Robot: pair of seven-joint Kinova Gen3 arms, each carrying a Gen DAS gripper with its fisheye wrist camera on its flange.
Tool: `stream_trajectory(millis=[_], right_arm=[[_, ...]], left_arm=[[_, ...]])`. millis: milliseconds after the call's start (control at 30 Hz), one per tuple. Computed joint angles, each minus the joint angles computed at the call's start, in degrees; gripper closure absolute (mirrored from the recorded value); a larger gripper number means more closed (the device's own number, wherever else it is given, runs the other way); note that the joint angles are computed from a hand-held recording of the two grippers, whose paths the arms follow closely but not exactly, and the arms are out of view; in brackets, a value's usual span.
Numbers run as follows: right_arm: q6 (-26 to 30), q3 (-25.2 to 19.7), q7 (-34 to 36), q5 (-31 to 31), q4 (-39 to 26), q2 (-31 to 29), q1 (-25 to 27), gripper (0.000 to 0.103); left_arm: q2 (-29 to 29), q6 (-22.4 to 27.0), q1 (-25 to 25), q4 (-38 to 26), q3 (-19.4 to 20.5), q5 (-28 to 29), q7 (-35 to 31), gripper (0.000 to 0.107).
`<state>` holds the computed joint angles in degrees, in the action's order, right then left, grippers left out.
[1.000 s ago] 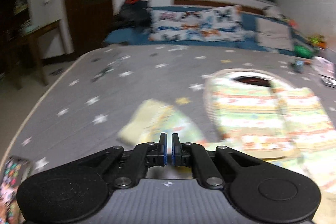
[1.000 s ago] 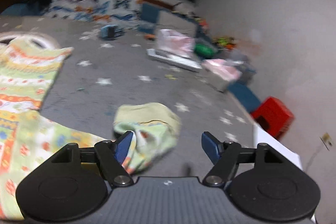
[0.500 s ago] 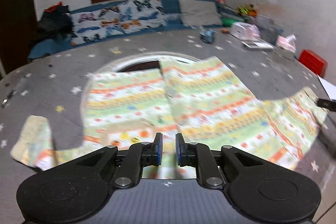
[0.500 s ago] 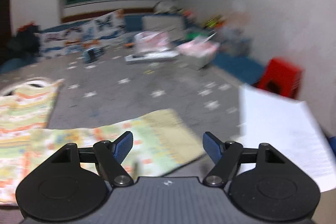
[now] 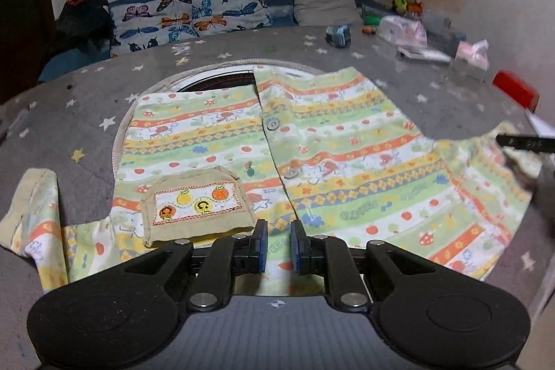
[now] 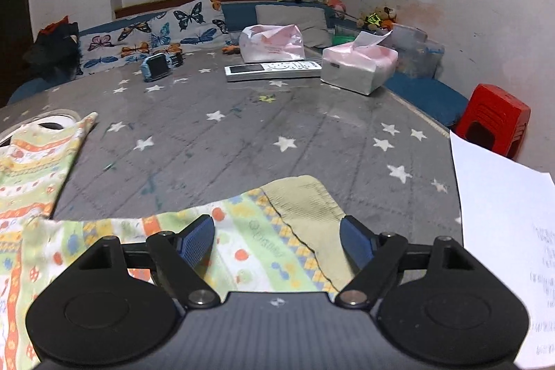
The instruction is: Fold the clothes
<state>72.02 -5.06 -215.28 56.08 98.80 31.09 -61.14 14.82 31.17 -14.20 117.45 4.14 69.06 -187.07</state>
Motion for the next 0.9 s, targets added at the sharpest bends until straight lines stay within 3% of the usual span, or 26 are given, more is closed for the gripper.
stream_trajectory(millis=[100,267,667,800,900], right_arm=[[0.49,0.03,1.09,-0.74,-0.88,0.14,0.44,0.022],[1.72,0.18,2.07,-1.06,-2.22,0.93,-0.22,0.021],[2.98,0.89,5.52,-2.82,-4.89,2.07,-0.45,0.011],[3.59,1.09,6.68,-3.29,-5.66,2.42,-0.58,0.011],[3.7,1.25,7.08,-3.57,-5.97,2.46,-0.57,0.011]], left_arm=[[0.35,1.98,-2.05,-0.45,-1.12,2.25,0.35,0.092],[1.74,1.66,-4.84,-2.69,-3.64,0.84,6.35,0.092],[2.48,-6.05,-13.99,-6.01,-4.61,-0.79,14.31,0.085],[2.93,-7.08,-16.88,-7.84,-4.43,0.25,17.05,0.069],[4.53,-5.98,-17.44,-10.92,-4.45,-1.82,20.57,0.069]])
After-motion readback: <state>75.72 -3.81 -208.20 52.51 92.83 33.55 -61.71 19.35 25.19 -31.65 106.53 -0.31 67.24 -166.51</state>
